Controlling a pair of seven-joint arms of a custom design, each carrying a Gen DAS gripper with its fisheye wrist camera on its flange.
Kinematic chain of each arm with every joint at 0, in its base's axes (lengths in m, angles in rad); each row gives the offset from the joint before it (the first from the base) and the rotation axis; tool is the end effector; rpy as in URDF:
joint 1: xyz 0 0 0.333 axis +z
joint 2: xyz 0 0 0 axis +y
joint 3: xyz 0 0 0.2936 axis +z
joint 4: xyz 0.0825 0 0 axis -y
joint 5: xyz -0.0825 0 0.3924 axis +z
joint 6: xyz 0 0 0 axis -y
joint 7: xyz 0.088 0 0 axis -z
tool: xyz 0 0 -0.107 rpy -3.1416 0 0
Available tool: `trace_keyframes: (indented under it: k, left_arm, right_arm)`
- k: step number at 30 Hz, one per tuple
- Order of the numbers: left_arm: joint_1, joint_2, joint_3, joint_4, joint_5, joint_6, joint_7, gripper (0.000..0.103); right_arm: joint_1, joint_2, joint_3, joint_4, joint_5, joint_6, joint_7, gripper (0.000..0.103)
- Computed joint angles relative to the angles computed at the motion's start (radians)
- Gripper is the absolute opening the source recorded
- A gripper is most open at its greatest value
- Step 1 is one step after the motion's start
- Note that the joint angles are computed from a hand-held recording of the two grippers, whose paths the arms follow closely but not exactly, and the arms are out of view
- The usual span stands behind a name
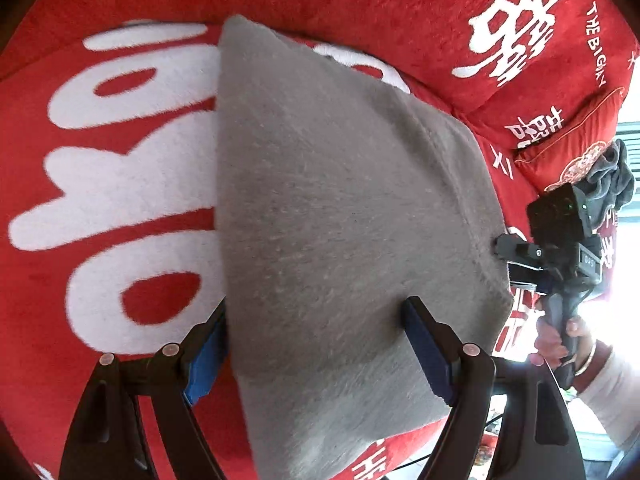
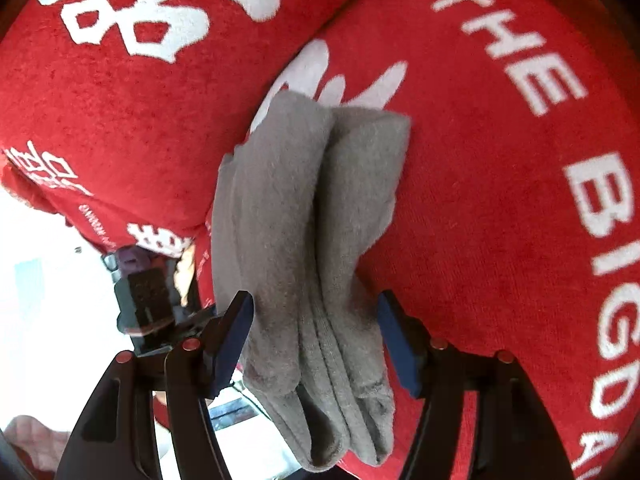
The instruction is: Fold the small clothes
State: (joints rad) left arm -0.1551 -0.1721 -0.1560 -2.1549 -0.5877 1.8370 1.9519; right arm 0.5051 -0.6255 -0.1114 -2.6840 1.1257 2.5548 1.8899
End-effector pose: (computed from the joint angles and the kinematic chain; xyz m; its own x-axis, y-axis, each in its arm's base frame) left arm 0.4626 -0.1974 0.4463 -0.4025 -0.7542 0.5188 -0.8850 0.4655 -0.0099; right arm 0.3790 0.1448 0.4468 -0.5090 -0.3577 -0.7829 -0.7852 0.5657 0.2520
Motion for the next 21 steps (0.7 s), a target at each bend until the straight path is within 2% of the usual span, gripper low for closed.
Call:
trace_keyframes:
  k: [2, 3, 5, 7, 8, 10, 15, 18, 20, 21]
  left_arm:
    - [-0.007, -0.006, -0.007, -0.014, -0.003, 0.023, 0.014, 0.082]
    - [-0.010, -0.013, -0.009, -0.023, -0.007, 0.038, 0.014, 0.082]
    - [-0.013, -0.031, -0.006, -0.038, -0.025, 0.058, 0.010, 0.073]
    - [-0.010, -0.049, 0.008, -0.041, -0.050, 0.051, 0.013, 0.057]
    - [-0.007, -0.057, 0.018, -0.039, -0.069, 0.039, 0.014, 0.056]
    - [0.001, -0.081, 0.034, -0.038, -0.107, 0.017, 0.012, 0.056]
    - [0.031, -0.191, 0.075, -0.053, -0.130, -0.038, 0.017, 0.056]
    - [0.060, -0.270, 0.101, -0.071, -0.104, -0.062, 0.022, 0.056]
    - [0.083, -0.341, 0.114, -0.106, -0.070, -0.054, 0.039, 0.056]
    - [0.097, -0.388, 0.107, -0.142, -0.036, -0.022, 0.047, 0.062]
  right_arm:
    - [0.038, 0.056, -0.021, 0.029, 0.086, 0.023, -0.090, 0.067]
    - [0.049, 0.094, -0.025, 0.051, 0.135, 0.027, -0.131, 0.058]
    - [0.056, 0.163, -0.019, 0.094, 0.221, 0.020, -0.181, 0.046]
    - [0.051, 0.205, 0.005, 0.132, 0.279, 0.023, -0.212, 0.044]
    - [0.050, 0.221, 0.015, 0.157, 0.323, 0.028, -0.247, 0.044]
    - [0.039, 0.215, 0.033, 0.180, 0.397, 0.034, -0.300, 0.044]
    - [-0.012, 0.200, 0.091, 0.233, 0.434, 0.016, -0.302, 0.044]
    - [-0.019, 0.233, 0.127, 0.301, 0.443, 0.007, -0.313, 0.044]
    - [-0.016, 0.281, 0.146, 0.370, 0.446, 0.003, -0.333, 0.044]
    - [-0.013, 0.297, 0.153, 0.394, 0.447, -0.008, -0.355, 0.043]
